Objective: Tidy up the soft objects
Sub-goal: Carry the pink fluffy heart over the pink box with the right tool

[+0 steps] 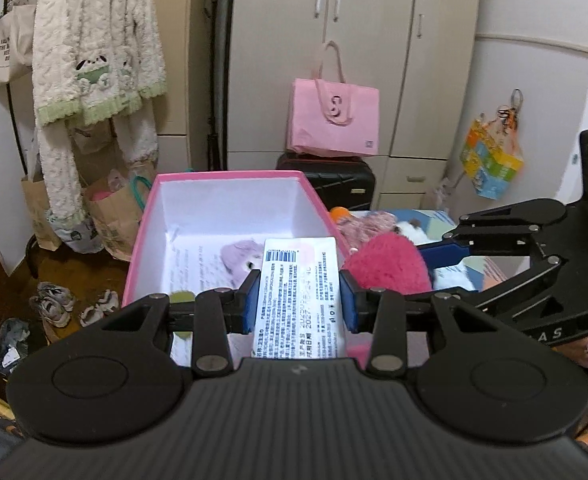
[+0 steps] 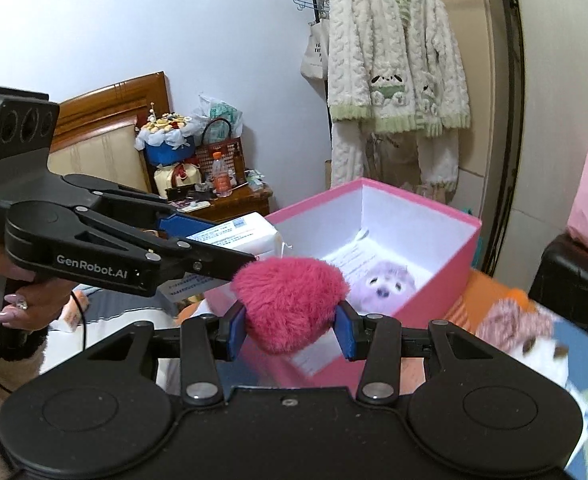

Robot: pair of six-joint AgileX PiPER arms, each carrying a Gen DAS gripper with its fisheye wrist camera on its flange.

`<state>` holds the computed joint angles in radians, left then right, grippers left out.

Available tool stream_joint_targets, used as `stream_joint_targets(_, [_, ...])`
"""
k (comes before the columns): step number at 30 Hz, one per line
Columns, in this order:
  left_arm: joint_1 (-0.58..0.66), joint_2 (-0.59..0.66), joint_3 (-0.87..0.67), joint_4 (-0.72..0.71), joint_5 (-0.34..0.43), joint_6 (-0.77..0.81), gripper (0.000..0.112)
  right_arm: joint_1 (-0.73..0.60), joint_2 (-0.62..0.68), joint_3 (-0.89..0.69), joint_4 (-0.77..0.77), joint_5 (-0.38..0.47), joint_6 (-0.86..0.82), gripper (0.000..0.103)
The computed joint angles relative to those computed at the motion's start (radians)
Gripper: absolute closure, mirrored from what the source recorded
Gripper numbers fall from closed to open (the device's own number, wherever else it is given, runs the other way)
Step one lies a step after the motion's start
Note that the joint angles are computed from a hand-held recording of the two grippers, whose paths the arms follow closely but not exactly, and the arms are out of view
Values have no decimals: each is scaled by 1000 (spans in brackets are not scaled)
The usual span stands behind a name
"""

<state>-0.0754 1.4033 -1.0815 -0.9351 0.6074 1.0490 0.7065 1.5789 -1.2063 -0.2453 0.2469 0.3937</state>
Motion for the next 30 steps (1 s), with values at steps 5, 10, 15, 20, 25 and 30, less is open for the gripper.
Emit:
stream_joint_targets(5, [-23, 132, -125, 36, -39, -46, 74, -20, 110, -149, -113, 48, 35, 53])
stream_joint_targets(10, [-21, 318, -353, 153, 34, -187, 74, -70, 243, -345, -41, 136, -106, 53])
stream_joint_targets(15, [-35, 529, -658, 333, 182, -412, 74, -126, 389, -583, 111, 272, -307, 53])
stream_joint_targets(20, [-63, 654, -852, 479, 260, -525, 74, -156, 522, -794, 178, 417, -404, 53])
stream_joint_targets(25, [-82, 773, -1048, 569, 373, -606, 74, -170, 614, -934, 173, 505, -430, 54])
stream_joint_targets(30, [-101, 864, -1195, 649, 453, -681, 74, -181, 726, -1120, 187, 626, -476, 54])
